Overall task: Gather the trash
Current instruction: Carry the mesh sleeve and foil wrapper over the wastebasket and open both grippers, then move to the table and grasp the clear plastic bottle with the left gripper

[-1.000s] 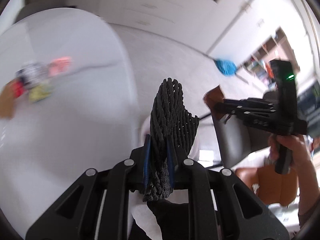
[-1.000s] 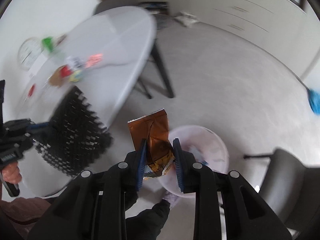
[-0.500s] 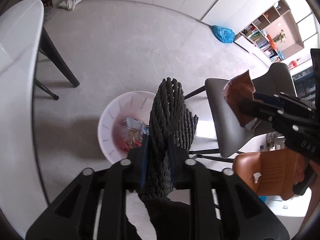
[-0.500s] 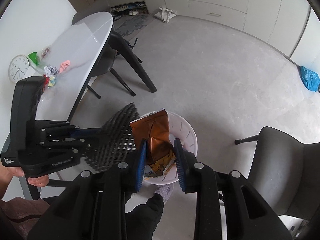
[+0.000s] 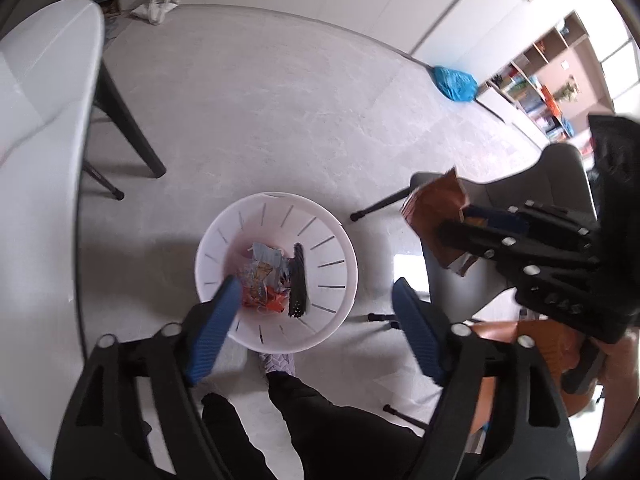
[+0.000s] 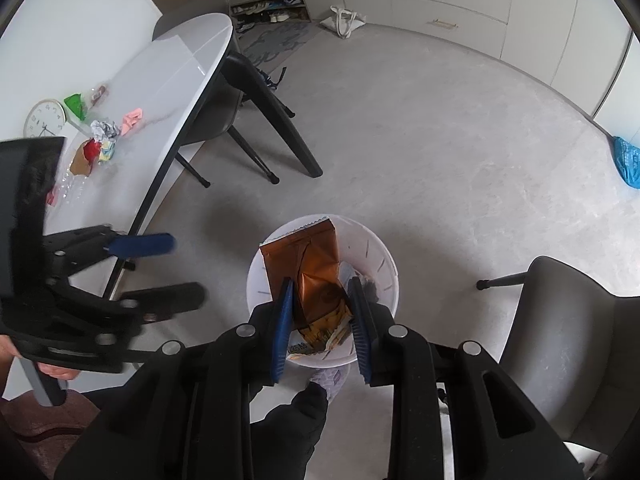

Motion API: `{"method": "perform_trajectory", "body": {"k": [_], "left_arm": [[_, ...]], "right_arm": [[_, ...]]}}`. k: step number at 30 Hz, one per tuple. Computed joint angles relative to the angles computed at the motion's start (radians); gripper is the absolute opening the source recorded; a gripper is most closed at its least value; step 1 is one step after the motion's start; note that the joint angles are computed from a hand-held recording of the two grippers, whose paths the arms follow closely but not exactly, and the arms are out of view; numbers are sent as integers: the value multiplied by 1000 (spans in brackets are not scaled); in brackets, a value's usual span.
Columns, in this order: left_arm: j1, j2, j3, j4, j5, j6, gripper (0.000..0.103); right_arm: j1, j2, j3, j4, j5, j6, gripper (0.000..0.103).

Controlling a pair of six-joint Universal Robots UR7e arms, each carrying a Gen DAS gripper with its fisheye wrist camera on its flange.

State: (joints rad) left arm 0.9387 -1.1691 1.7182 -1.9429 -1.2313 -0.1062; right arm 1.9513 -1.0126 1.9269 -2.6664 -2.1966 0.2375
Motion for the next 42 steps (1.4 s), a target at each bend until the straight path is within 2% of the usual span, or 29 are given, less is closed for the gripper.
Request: {"method": "perform_trajectory", "body": {"k": [1, 5, 8, 13, 20, 25, 31, 36, 42], "left_arm": [[-2, -13, 1, -1, 9, -11, 84], [-10, -44, -19, 24, 44, -70, 91], [-13, -74, -24, 21, 81, -102, 92], [-24, -123, -25, 26, 152, -117, 93], [-6, -180, -29, 32, 180, -132, 95], [11, -204, -36, 40, 195, -135, 95], [32, -233, -44, 42, 215, -139, 95], [59, -256, -58, 27, 262, -99, 95], [124, -263, -129, 25, 337, -13, 95]], "right_arm": [[0, 5, -1, 0, 3, 0, 29], [-4, 43, -19, 7, 11, -9, 32], [-2, 85, -42, 29, -10, -2, 68], [20, 130, -78, 49, -52, 30, 80], [74, 156, -145, 72, -107, 75, 96], [110, 171, -196, 89, -101, 112, 97], [149, 215, -274, 109, -95, 111, 99], [171, 278, -358, 143, -79, 91, 99], [198, 373, -484, 189, -51, 78, 99]]}}
